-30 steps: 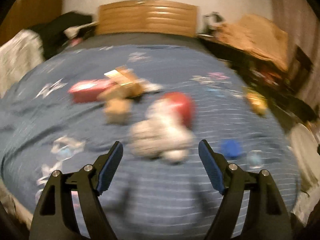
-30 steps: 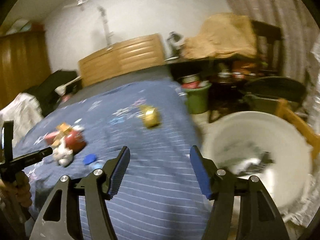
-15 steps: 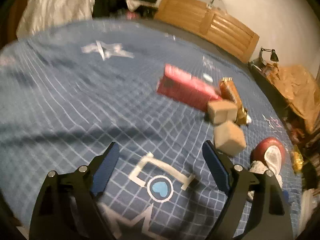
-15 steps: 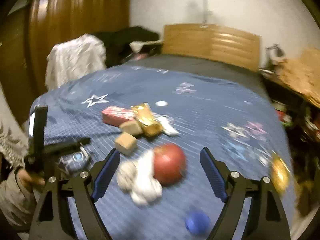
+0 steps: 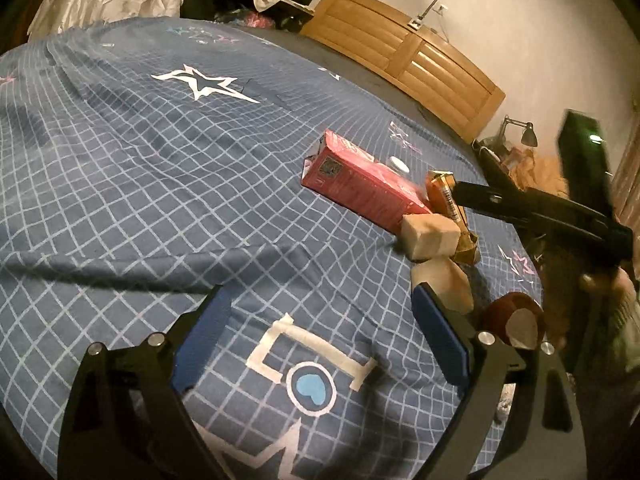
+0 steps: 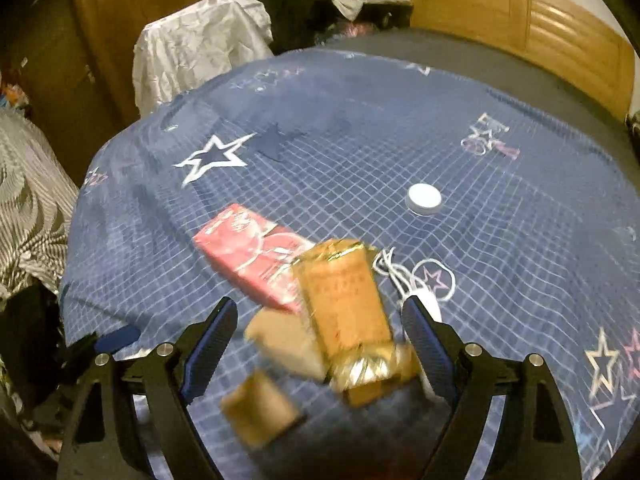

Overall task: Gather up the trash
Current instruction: 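Grasp the gold snack wrapper with the right tool while the left tool grasps the white plastic bag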

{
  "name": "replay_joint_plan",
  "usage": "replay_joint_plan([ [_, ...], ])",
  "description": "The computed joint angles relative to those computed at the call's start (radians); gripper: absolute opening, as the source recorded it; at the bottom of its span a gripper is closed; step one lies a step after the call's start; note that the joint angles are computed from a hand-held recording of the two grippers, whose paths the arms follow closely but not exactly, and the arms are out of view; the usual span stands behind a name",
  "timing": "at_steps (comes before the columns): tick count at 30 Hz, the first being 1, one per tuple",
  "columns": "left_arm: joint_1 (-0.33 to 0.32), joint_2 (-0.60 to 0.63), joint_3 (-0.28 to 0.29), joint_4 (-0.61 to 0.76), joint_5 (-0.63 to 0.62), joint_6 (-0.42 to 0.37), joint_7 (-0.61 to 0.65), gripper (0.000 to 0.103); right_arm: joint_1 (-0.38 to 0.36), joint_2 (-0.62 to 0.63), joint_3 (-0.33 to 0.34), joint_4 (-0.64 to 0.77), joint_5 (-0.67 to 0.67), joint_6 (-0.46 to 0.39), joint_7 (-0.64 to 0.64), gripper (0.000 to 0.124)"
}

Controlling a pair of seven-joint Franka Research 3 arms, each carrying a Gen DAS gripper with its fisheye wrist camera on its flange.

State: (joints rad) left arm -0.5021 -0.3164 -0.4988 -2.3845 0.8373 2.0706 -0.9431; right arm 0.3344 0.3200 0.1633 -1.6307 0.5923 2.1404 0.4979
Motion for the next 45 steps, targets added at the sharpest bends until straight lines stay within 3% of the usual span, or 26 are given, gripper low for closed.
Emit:
replay_joint_plan([
  [1, 0.0, -0.002, 0.001, -0.003, 0.001, 0.003, -0.002, 0.088, 0.002, 0.026, -0.001, 0.038, -0.008, -0.038, 0.031, 0.074],
  [4, 0.001, -0.004, 0.002, -0.007, 0.003, 0.009, -0.005, 0.088, 0.016, 0.017, -0.006, 0.021, -0.035, 0.013, 0.053, 0.05],
  [5, 0.001, -0.004, 0.003, -0.007, 0.002, 0.009, -0.003, 0.088, 0.006, 0.009, -0.003, 0.013, -0.019, -0.005, 0.05, 0.048],
  [9, 0.003, -0.005, 0.002, -0.008, 0.003, 0.012, -0.004, 0.088, -0.031, -0.128, 0.001, -0.142, 0.075, -0.033, -0.067, 0.045],
  [11, 0.003, -0.006, 0.002, -0.011, 0.005, 0.016, -0.006, 0.088, -0.048, -0.226, -0.013, -0.236, 0.16, -0.09, -0.13, 0.045],
  [15, 0.005, -0.012, 0.001, -0.02, 0.013, 0.028, -0.014, 0.089, -0.069, -0.398, -0.084, -0.396, 0.299, -0.225, -0.211, 0.045],
  [18, 0.005, -0.02, -0.003, -0.03, 0.021, 0.035, -0.027, 0.089, -0.088, -0.533, -0.145, -0.527, 0.367, -0.207, -0.217, 0.045],
  [21, 0.004, -0.039, -0.013, -0.046, 0.029, 0.031, -0.055, 0.088, -0.13, -0.651, -0.2, -0.649, 0.398, -0.115, -0.183, 0.046],
  [26, -0.007, -0.07, -0.075, -0.059, 0.032, -0.101, -0.198, 0.088, -0.211, -0.811, -0.191, -0.844, 0.272, 0.219, -0.063, 0.046],
  [30, -0.028, -0.053, -0.09, -0.037, 0.022, -0.198, -0.254, 0.088, -0.213, -0.831, -0.236, -0.892, 0.222, 0.287, -0.005, 0.046],
  [33, -0.05, -0.056, -0.074, -0.038, 0.019, -0.209, -0.27, 0.088, -0.188, -0.832, -0.272, -0.916, 0.21, 0.326, -0.032, 0.047],
  [36, -0.069, -0.055, -0.02, -0.007, -0.057, -0.189, -0.155, 0.088, -0.175, -0.805, -0.333, -0.9, 0.237, 0.3, -0.092, 0.047],
  [38, -0.065, -0.064, 0.023, 0.019, -0.067, -0.117, -0.016, 0.088, -0.165, -0.767, -0.347, -0.887, 0.282, 0.297, -0.126, 0.048],
  [41, -0.03, -0.045, 0.127, 0.087, -0.059, 0.111, 0.272, 0.088, -0.186, -0.711, -0.352, -0.868, 0.308, 0.261, -0.129, 0.048],
  [45, 0.048, 0.133, 0.176, 0.289, -0.108, 0.215, 0.504, 0.086, -0.218, -0.664, -0.371, -0.848, 0.396, 0.169, -0.172, 0.046],
])
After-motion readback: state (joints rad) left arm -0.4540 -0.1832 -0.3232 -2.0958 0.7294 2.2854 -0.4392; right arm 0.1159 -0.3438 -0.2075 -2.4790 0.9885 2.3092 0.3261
